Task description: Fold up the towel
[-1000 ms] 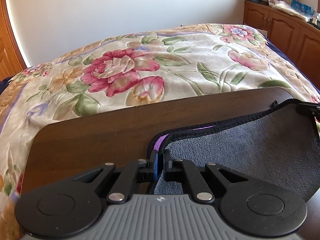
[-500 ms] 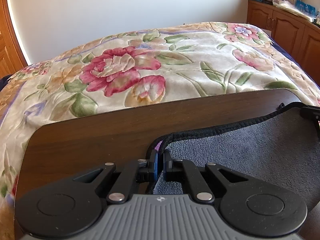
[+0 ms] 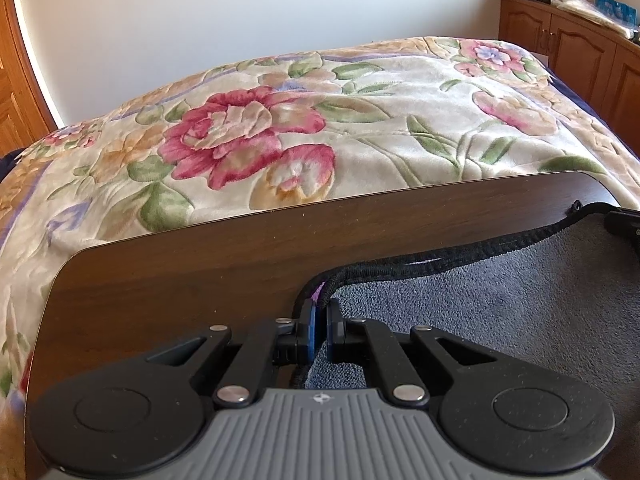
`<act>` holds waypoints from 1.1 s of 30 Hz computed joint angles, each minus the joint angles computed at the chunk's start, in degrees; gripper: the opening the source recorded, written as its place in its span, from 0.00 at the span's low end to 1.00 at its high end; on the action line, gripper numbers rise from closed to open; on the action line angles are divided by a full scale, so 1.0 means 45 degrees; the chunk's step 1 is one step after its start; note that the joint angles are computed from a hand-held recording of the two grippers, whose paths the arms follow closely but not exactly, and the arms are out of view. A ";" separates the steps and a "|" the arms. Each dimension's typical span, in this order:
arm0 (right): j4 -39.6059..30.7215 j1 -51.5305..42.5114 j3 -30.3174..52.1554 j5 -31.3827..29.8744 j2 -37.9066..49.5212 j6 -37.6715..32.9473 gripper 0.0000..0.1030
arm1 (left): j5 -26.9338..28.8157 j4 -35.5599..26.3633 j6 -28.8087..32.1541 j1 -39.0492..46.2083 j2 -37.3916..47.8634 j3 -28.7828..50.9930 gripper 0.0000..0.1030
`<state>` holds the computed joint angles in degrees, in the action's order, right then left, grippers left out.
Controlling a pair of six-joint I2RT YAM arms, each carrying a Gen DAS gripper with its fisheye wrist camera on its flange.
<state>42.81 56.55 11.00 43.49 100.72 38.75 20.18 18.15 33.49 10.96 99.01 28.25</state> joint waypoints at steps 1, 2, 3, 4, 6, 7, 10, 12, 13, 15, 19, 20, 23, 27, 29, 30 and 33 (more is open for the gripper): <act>0.0108 -0.0025 -0.0029 -0.0002 0.0039 -0.0006 0.04 | 0.0007 0.0029 -0.0030 -0.0010 0.0019 0.0016 0.06; 0.0262 -0.0078 -0.0054 -0.0024 0.0111 -0.0015 0.04 | 0.0018 0.0046 -0.0070 -0.0019 0.0026 0.0035 0.06; 0.0413 -0.0100 -0.0081 -0.0009 0.0193 -0.0005 0.04 | 0.0030 0.0073 -0.0103 -0.0026 0.0033 0.0045 0.06; 0.0578 -0.0141 -0.0106 -0.0025 0.0289 -0.0021 0.04 | 0.0040 0.0100 -0.0117 -0.0028 0.0057 0.0057 0.06; 0.0778 -0.0284 -0.0120 -0.0156 0.0398 -0.0087 0.04 | -0.0013 0.0102 -0.0140 -0.0082 0.0083 0.0088 0.06; 0.0918 -0.0352 -0.0123 -0.0215 0.0505 -0.0122 0.04 | -0.0032 0.0092 -0.0149 -0.0097 0.0108 0.0118 0.06; 0.1126 -0.0439 -0.0145 -0.0332 0.0715 -0.0052 0.04 | -0.0068 0.0103 -0.0185 -0.0111 0.0277 0.0192 0.06; 0.1063 -0.0501 -0.0086 -0.0417 0.0837 0.0054 0.05 | -0.0101 0.0073 -0.0252 -0.0111 0.0403 0.0244 0.10; 0.0943 -0.0456 -0.0019 -0.0321 0.0905 0.0134 0.06 | -0.0121 0.0063 -0.0349 -0.0100 0.0496 0.0290 0.12; 0.0509 -0.0337 0.0159 -0.0052 0.0972 0.0371 0.30 | -0.0253 0.0184 -0.0563 -0.0063 0.0605 0.0279 0.45; 0.0779 -0.0087 -0.0217 0.0088 0.0829 0.0907 0.61 | -0.0177 0.0888 -0.0883 0.0186 0.0537 -0.0115 0.66; 0.0508 0.0045 -0.0256 0.0196 0.0635 0.1071 0.61 | -0.0110 0.0734 -0.0924 0.0289 0.0470 -0.0110 0.68; -0.1127 0.0705 -0.0190 0.0705 -0.0301 0.1777 0.62 | 0.0058 0.0580 -0.1046 0.0614 -0.0063 -0.0395 0.78; -0.4277 0.2125 0.0130 0.1606 -0.2105 0.3118 0.67 | 0.0609 -0.0187 -0.0998 0.1157 -0.1607 -0.0928 0.89; -0.6293 0.2952 0.0495 0.2078 -0.3102 0.4063 0.71 | 0.0906 -0.0857 -0.0935 0.1448 -0.2663 -0.1147 0.92; -0.7265 0.3338 0.0728 0.2321 -0.3505 0.4562 0.73 | 0.1064 -0.1355 -0.0887 0.1614 -0.3291 -0.1212 0.94; -0.9784 0.4329 0.1431 0.2950 -0.4377 0.5911 0.75 | 0.1593 -0.3144 -0.0535 0.2046 -0.5062 -0.1258 0.96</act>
<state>-1.21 76.02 17.44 56.76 81.03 65.35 27.35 4.01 31.08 20.17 76.23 22.59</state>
